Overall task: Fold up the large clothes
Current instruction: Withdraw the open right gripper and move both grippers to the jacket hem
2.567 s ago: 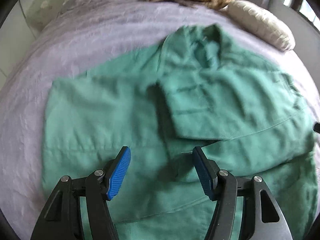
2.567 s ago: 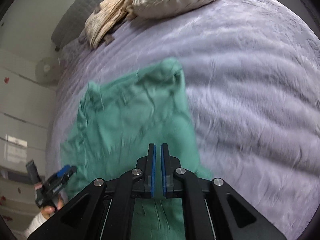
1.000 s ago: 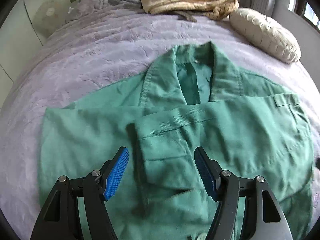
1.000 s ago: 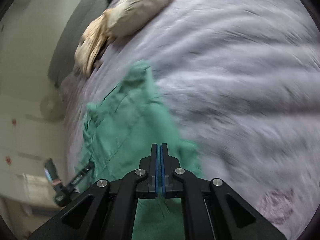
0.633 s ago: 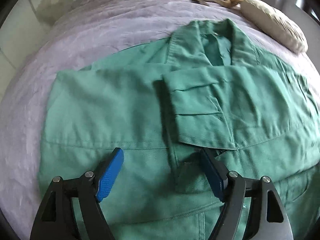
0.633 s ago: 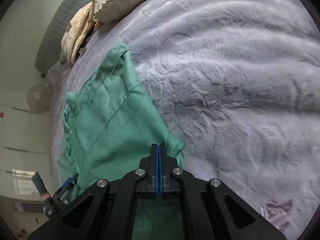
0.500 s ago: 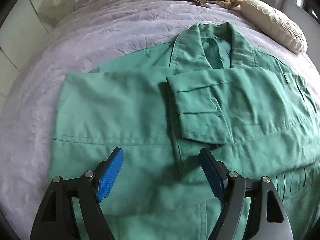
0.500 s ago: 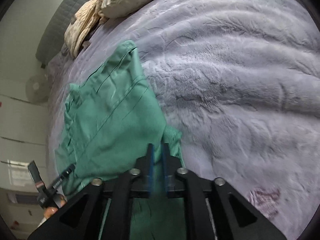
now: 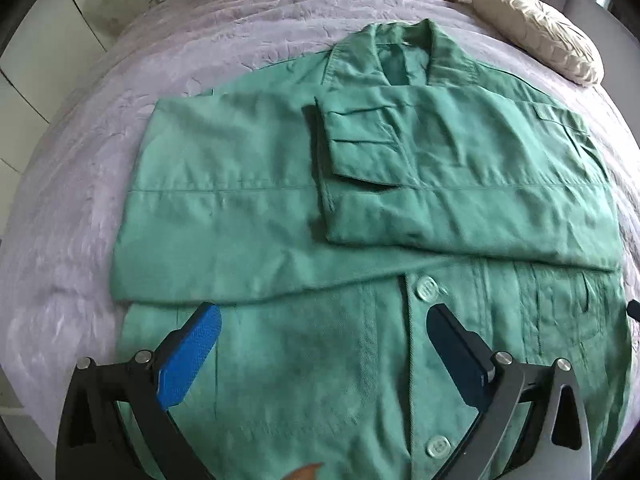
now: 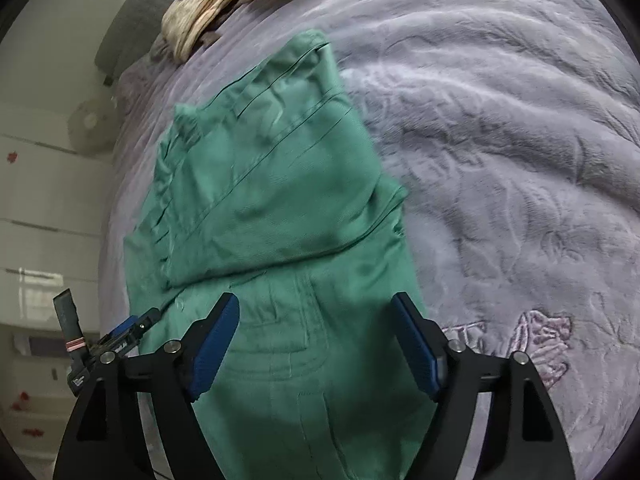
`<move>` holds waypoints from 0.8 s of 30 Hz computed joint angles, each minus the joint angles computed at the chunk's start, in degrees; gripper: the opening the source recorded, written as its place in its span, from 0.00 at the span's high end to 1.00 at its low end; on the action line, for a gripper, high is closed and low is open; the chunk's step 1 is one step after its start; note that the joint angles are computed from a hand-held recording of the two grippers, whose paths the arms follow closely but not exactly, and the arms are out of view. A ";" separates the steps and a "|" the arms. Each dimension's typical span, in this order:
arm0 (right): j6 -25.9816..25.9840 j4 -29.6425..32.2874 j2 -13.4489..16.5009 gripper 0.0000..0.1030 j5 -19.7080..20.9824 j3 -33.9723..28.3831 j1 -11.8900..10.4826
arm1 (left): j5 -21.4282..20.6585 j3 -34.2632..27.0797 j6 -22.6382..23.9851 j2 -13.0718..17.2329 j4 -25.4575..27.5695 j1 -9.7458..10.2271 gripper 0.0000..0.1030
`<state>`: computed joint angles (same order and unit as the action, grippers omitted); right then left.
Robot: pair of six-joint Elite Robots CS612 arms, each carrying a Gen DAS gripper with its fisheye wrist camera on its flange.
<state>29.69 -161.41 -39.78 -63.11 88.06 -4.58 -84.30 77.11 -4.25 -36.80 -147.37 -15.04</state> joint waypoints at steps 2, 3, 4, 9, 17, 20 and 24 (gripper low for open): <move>-1.63 0.79 -0.16 0.16 1.00 0.10 -0.10 | 0.68 1.62 -1.03 -1.02 0.20 -0.44 0.00; -2.47 1.25 -0.26 0.12 1.39 0.17 -0.16 | 0.86 2.39 -1.42 -1.53 0.16 -0.57 0.00; -3.16 1.54 -0.33 0.09 1.80 0.23 -0.23 | 1.19 3.32 -2.15 -2.11 0.21 -0.78 0.00; -5.11 2.17 -0.43 0.00 3.24 0.39 -0.42 | 1.77 7.11 -4.73 -4.30 -0.10 -1.35 0.00; -5.11 -0.08 -1.25 0.00 3.27 2.51 0.13 | 1.94 11.46 -4.30 -6.43 -1.37 -1.53 0.00; -3.93 -2.00 -1.73 0.00 2.65 4.05 0.52 | 1.29 10.99 -3.32 -5.95 -0.60 -1.33 0.00; -3.09 -2.89 -2.21 0.00 2.80 5.90 1.18 | 2.01 13.43 -2.51 -7.13 -2.21 -1.43 0.00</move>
